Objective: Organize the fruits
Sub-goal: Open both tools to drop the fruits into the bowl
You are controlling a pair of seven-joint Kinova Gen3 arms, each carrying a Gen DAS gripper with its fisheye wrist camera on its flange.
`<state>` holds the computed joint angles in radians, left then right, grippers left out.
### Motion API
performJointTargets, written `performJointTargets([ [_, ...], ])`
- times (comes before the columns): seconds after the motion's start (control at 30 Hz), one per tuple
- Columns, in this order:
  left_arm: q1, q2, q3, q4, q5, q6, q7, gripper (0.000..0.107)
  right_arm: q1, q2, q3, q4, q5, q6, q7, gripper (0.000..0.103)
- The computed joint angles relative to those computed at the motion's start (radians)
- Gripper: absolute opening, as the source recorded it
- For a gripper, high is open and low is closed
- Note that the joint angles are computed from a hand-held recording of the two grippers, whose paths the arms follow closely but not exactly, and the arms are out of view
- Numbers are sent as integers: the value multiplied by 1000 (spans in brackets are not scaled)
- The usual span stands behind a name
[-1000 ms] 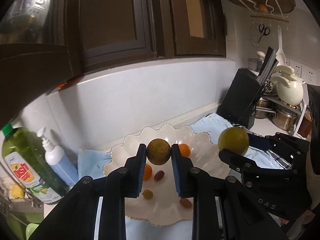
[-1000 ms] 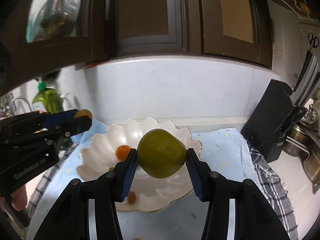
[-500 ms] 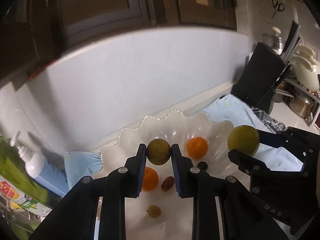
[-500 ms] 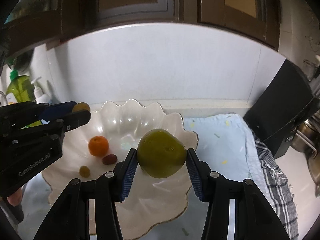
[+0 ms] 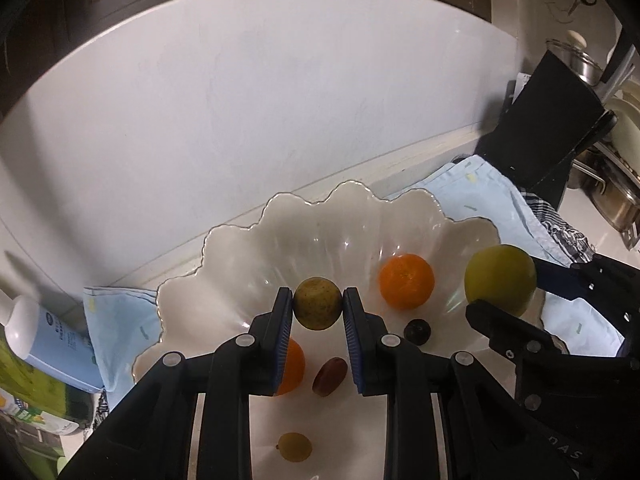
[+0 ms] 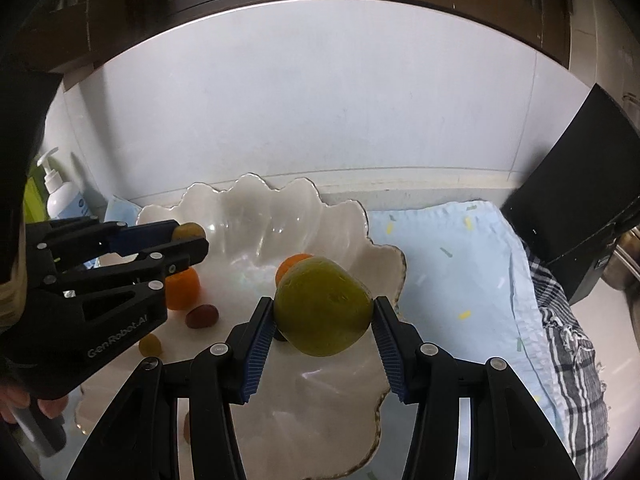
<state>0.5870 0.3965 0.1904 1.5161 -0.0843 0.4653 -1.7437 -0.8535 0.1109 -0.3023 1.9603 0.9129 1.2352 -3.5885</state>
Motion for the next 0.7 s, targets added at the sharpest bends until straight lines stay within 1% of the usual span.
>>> performJointTargets([
  [0.03,4,5,-4,-6,-4,4,3,31,2,1,1,0,-2,-3,-1,51],
  [0.07,8,7,-10,-7,-8,3,9,37,2,4,2,-3,-4,1,1,51],
  [0.23,44,-1,-55,10,-56,-28,69,55,5,12,10,-3,-16,-2,0,52],
  [0.3,56,-10,-71,23,-79,-44,96,56,-6,16,6,-1,-6,16,-27,53],
  [0.37,63,-23,-82,41,-99,-64,120,60,-20,23,3,-11,4,54,-34,59],
  [0.47,72,-50,-99,72,-127,-95,158,63,-43,38,0,-33,13,116,-33,59],
  [0.6,75,-82,-103,108,-159,-124,193,65,-64,32,-6,-39,18,148,-54,59],
  [0.7,83,-118,-116,150,-191,-163,226,67,-81,33,-13,-47,21,180,-65,59],
])
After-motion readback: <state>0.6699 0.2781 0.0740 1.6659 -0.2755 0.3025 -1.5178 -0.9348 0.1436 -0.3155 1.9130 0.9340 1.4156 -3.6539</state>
